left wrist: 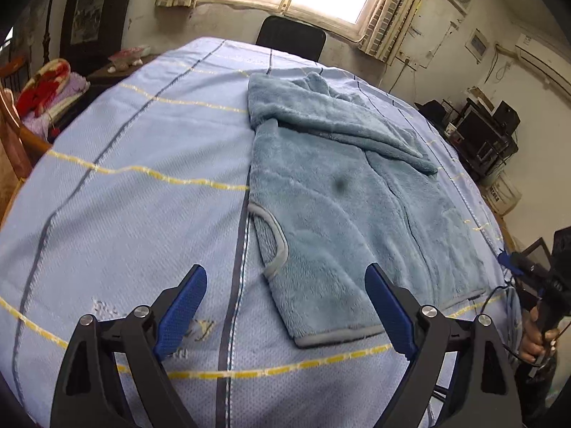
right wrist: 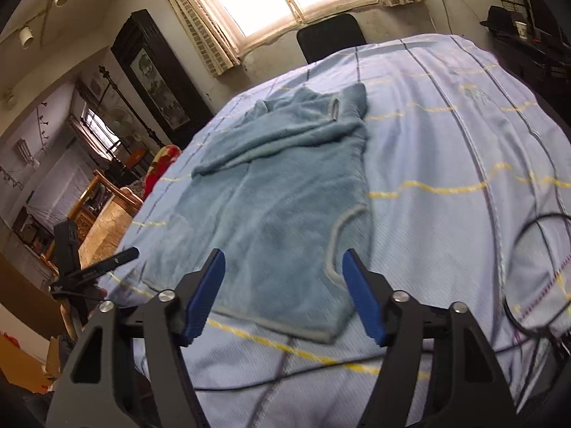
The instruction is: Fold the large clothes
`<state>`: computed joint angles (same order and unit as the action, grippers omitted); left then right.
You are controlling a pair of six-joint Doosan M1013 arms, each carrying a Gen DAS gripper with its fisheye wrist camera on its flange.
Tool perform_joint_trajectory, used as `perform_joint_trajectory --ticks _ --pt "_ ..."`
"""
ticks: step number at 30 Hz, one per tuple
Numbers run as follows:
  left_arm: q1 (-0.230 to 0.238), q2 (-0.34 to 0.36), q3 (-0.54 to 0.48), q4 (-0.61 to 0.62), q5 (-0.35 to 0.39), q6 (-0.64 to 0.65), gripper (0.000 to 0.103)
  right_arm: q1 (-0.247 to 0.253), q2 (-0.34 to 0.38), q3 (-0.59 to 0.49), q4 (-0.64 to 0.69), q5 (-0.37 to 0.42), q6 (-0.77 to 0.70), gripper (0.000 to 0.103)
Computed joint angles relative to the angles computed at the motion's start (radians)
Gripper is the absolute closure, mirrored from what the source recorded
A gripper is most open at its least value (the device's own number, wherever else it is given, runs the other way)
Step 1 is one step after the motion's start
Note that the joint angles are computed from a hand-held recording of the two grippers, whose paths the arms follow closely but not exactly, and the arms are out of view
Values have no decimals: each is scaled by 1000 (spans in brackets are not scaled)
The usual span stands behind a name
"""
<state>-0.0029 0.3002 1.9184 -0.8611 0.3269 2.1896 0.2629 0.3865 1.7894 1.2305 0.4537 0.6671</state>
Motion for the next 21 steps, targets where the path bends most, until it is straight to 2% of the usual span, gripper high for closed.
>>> perform_joint_trajectory --ticks 3,8,11,15,21 --pt "13 15 -17 -57 67 51 15 -6 4 3 -24 9 21 39" --pt "14 49 -58 -49 126 34 15 -16 39 -32 -80 57 117 39" --pt "20 72 -83 -63 171 36 19 -17 63 -62 -122 83 174 39" --pt "21 84 -96 -92 192 78 24 -17 80 -86 -151 105 213 39" --pt "22 101 -118 -105 216 83 24 -21 101 -118 -181 124 276 39"
